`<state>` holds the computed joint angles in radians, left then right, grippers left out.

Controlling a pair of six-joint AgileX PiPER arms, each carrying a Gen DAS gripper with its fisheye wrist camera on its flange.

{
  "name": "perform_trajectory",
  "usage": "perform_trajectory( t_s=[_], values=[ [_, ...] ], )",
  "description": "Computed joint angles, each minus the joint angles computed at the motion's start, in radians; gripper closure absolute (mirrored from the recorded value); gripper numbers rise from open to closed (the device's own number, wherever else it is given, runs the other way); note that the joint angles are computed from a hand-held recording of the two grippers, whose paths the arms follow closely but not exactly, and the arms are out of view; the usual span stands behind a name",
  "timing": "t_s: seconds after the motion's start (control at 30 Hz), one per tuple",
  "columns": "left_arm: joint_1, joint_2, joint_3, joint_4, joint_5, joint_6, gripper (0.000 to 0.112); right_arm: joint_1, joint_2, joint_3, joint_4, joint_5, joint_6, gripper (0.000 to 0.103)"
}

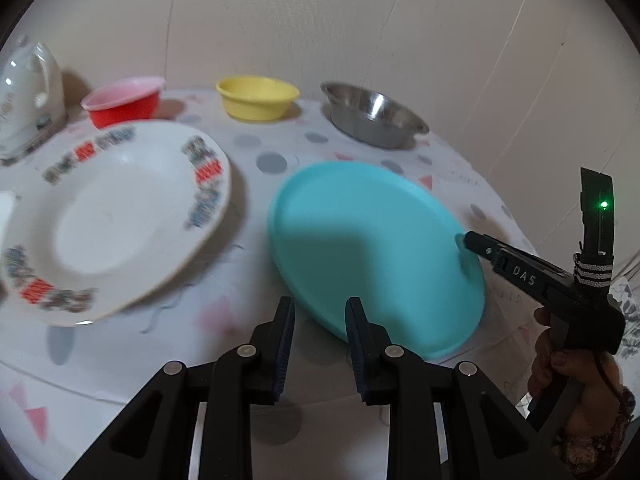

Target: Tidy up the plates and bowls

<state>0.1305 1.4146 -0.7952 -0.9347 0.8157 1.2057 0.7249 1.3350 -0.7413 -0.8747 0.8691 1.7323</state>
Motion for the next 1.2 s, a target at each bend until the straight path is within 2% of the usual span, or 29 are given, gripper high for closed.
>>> perform_trajectory(
  t_s=[0.07,0.13,0.3,0.47,0.67,0.77,0.97,1.2],
  values=[
    [0.057,-0.022,0.004,-0.021,0.029,0.033,0.066,0.046,-0.01,-0.014,-0.038,0.067,0.047,0.076],
    [0.13,-0.029,-0.001,-0.045,0.065,0.061,0.057,0.089,-0.027,-0.028,-0.076,0.11,0.09,0.072],
    [0.289,0.008,-0.049,-0.059,0.13,0.072,0.054,0.141,-0.013,-0.088,-0.132,0.11,0.105,0.07],
    [0.419,0.069,-0.111,-0.065,0.136,0.056,0.042,0.141,0.061,-0.162,-0.16,-0.016,0.098,0.067],
    [0.489,0.144,-0.166,-0.071,0.102,0.034,0.032,0.124,0.181,-0.269,-0.147,-0.169,0.067,0.063],
    [0.493,0.183,-0.194,-0.059,0.069,0.006,0.03,0.11,0.248,-0.346,-0.095,-0.201,-0.017,0.063],
    [0.462,0.246,-0.25,-0.014,0.033,-0.06,0.03,0.058,0.377,-0.518,0.033,-0.214,-0.21,0.063],
    [0.447,0.287,-0.292,-0.022,0.057,-0.057,0.033,0.002,0.504,-0.678,0.179,-0.202,-0.393,0.062]
  ],
)
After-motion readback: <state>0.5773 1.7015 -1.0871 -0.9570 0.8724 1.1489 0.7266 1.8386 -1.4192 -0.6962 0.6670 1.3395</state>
